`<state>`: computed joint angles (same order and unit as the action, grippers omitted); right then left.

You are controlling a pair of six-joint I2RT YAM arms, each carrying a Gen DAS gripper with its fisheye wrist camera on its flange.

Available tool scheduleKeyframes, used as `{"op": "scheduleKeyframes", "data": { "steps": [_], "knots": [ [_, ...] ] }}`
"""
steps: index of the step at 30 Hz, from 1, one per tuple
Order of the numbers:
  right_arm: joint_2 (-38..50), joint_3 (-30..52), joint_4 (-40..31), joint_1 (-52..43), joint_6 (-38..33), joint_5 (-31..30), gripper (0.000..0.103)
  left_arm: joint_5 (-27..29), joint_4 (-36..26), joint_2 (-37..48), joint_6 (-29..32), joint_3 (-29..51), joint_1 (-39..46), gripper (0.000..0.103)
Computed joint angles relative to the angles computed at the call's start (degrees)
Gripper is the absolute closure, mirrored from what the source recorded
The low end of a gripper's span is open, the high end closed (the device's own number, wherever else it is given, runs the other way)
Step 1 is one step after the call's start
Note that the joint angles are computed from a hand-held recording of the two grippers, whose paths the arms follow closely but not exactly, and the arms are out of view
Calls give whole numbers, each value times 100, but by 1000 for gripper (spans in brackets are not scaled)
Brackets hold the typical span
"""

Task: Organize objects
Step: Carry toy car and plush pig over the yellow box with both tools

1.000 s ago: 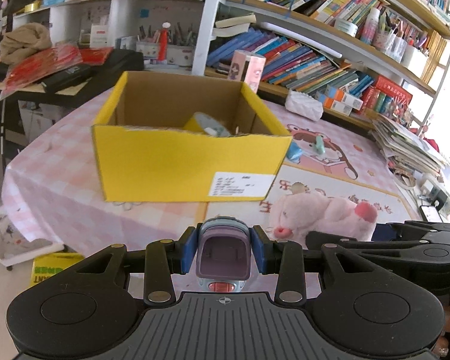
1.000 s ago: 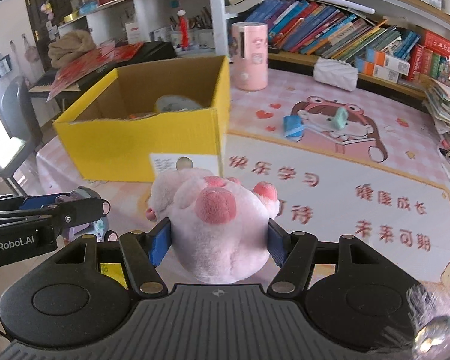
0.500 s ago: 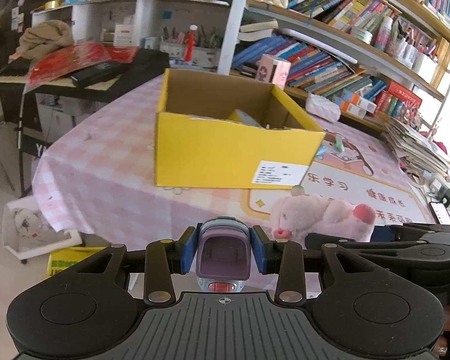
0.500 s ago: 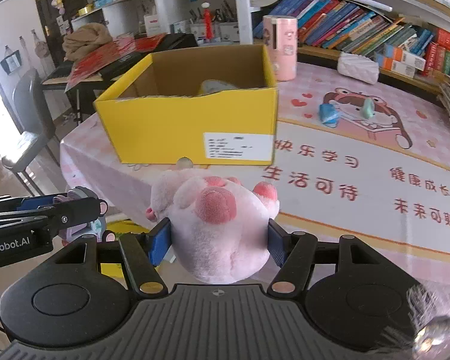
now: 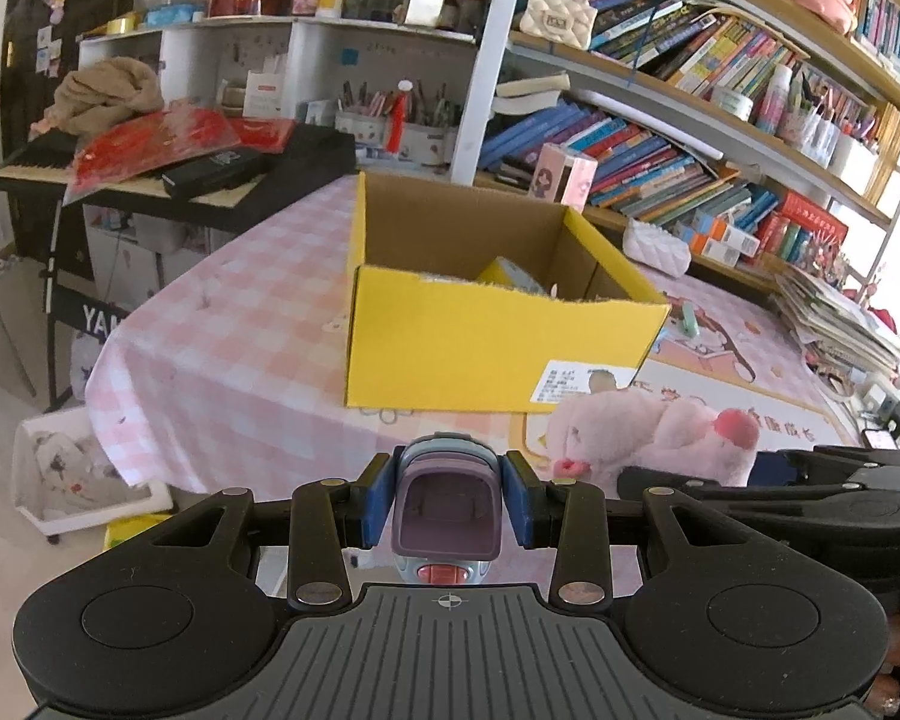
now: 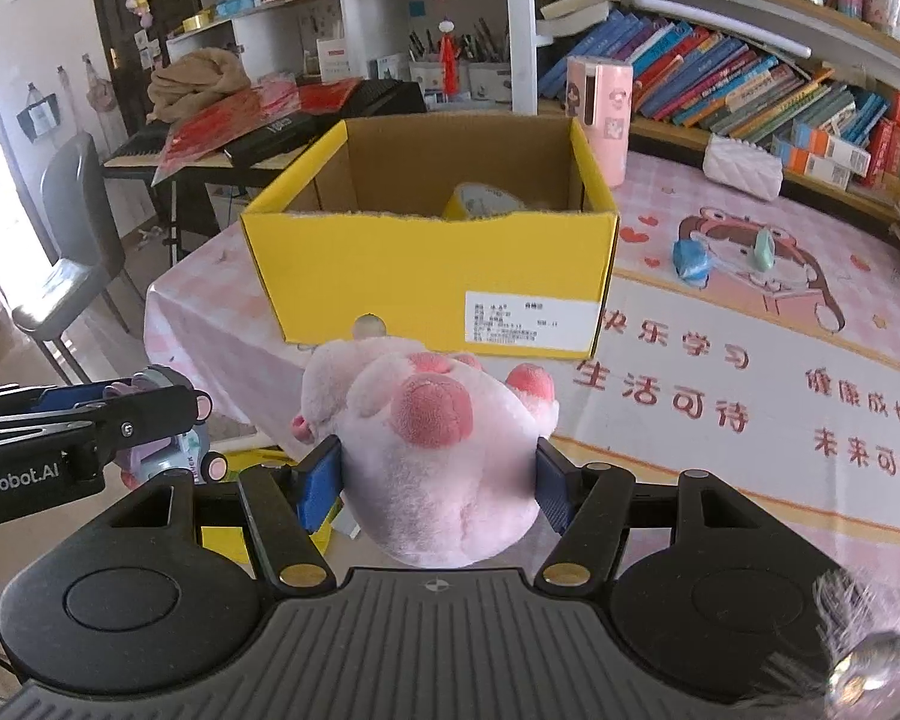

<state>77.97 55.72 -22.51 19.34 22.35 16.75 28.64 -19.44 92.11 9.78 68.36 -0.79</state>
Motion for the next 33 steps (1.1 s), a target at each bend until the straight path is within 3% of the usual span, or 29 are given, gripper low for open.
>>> {"op": "scheduleKeyframes", "data": {
  "steps": [13, 24, 33],
  "knots": [
    [258, 749, 637, -698, -605, -137, 41, -71, 349, 738, -558, 1189, -401, 66],
    [1695, 2349, 852, -1686, -1288, -1176, 41, -878, 319, 2036, -1052, 2889, -956, 66],
    [2958, 3931, 325, -2204, -1606, -2095, 41, -1479, -438, 3204, -1096, 4538, -1315, 66]
  ]
}}
